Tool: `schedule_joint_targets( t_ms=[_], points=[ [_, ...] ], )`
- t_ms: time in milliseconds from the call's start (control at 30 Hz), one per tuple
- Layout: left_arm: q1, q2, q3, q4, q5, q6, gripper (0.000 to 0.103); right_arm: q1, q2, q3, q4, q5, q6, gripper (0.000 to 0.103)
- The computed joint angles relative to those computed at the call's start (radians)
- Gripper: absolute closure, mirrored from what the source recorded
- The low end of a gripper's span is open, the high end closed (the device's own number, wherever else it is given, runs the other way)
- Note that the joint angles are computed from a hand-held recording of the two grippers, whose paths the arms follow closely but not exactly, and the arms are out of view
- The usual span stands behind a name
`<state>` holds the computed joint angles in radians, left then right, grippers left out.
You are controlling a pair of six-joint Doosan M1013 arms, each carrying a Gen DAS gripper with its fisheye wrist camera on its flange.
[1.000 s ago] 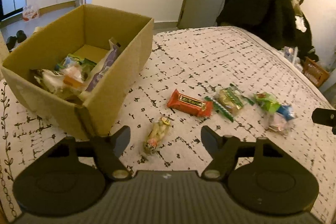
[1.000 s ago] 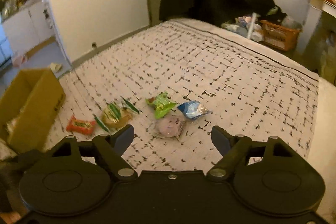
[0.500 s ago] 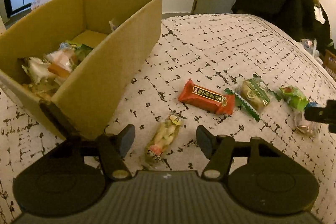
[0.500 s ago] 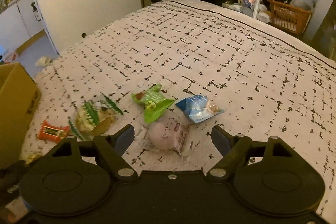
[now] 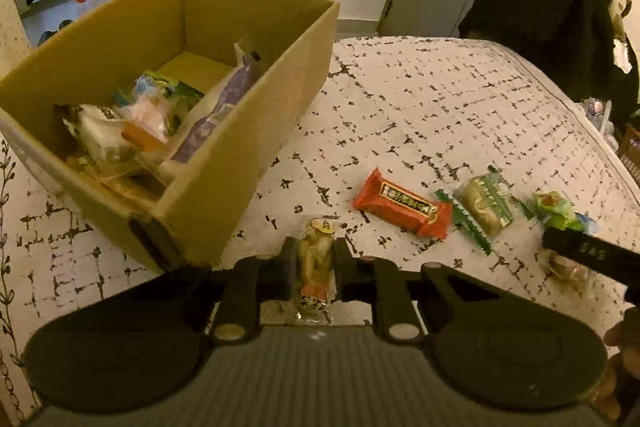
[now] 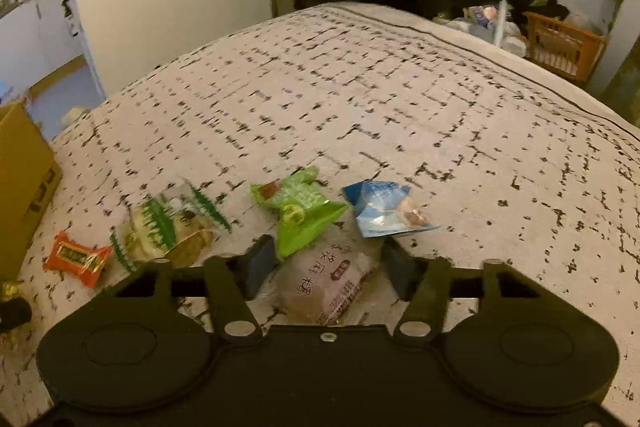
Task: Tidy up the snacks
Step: 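Grasp the pale peanut candy stick with the left tool while the right tool grasps the pink bun packet, then carry the candy stick and pink bun packet over the box with both tools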
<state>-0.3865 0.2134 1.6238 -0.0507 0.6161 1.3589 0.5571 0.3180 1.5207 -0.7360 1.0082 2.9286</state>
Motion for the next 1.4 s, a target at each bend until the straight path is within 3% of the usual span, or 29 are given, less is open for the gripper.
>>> schedule_joint_targets(
  t_ms=[67,233,567,833,1033,1400],
  points=[
    [0.005,-0.007,-0.002,-0.036,0.006,0.041,0.086,-0.007,-0.006,-0.012,0.052,-0.006,-0.034,0.069],
    [0.01,-0.027,0.001,-0.078,0.003,0.086,0.086,0.009,-0.01,-0.034,0.079,0.029,-0.077,0.072],
    [0.031,-0.075,0.003,-0.206,-0.02,0.206,0.086,0.053,-0.064,-0.012,0.017,-0.001,0.051,0.073],
    [0.059,-0.106,-0.002,-0.309,-0.035,0.314,0.086,0.088,-0.067,-0.045,-0.054,-0.002,0.117,0.073],
    [0.086,-0.128,0.001,-0.35,-0.068,0.377,0.086,0.118,-0.046,-0.093,-0.098,-0.012,0.081,0.073],
    [0.143,-0.135,-0.014,-0.405,-0.062,0.425,0.086,0.156,-0.013,-0.164,-0.178,-0.023,0.035,0.073]
  ],
)
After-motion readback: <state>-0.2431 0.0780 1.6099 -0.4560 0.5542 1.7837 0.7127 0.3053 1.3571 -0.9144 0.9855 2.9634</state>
